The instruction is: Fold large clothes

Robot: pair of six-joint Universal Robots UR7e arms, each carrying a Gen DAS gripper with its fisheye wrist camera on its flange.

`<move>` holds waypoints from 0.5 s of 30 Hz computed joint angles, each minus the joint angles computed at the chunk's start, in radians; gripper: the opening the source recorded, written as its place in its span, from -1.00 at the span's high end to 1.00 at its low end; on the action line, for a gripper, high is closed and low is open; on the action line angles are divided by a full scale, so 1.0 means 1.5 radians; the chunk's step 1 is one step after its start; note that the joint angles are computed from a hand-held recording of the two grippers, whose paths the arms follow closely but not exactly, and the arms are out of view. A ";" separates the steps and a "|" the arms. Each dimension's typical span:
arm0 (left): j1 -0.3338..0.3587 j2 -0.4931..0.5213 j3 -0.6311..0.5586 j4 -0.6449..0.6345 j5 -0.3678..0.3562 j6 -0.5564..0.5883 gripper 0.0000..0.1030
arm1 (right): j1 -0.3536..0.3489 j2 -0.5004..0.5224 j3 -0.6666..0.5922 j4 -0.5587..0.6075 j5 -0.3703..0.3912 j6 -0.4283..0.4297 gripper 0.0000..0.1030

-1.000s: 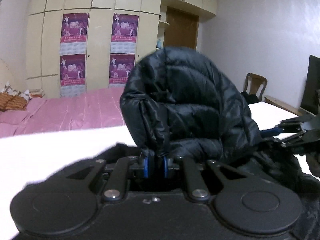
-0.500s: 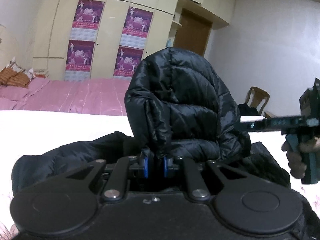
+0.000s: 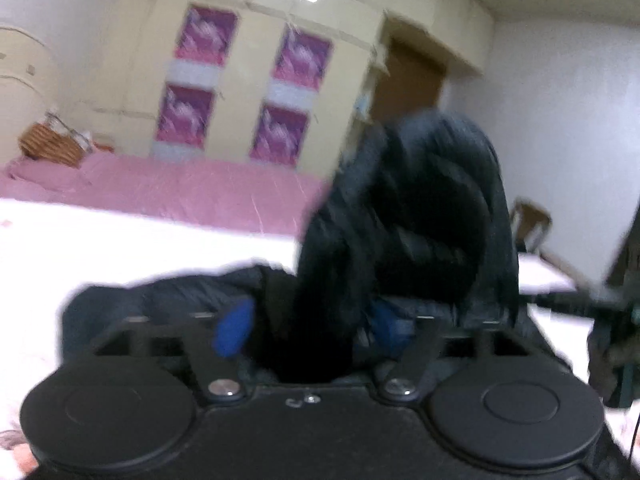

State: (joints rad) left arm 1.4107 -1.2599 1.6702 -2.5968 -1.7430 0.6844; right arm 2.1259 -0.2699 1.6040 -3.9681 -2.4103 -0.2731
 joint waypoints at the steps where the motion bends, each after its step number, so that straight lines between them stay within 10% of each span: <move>1: 0.003 -0.002 -0.004 -0.008 -0.015 -0.008 -0.54 | 0.001 0.002 0.003 -0.008 0.002 -0.007 0.95; 7: -0.016 0.027 -0.066 0.039 -0.062 -0.004 -0.43 | -0.003 0.009 -0.014 0.005 0.004 -0.044 0.95; 10: -0.027 0.038 -0.076 0.093 -0.042 0.026 0.47 | 0.000 0.004 -0.007 0.026 -0.011 -0.035 0.94; 15: -0.009 0.015 -0.034 0.075 -0.061 0.057 0.67 | 0.021 -0.016 0.023 0.009 -0.054 0.026 0.94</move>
State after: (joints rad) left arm 1.3966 -1.2376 1.6192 -2.4837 -1.8339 0.7701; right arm 2.1568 -0.2941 1.6391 -3.9547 -2.4913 -0.2344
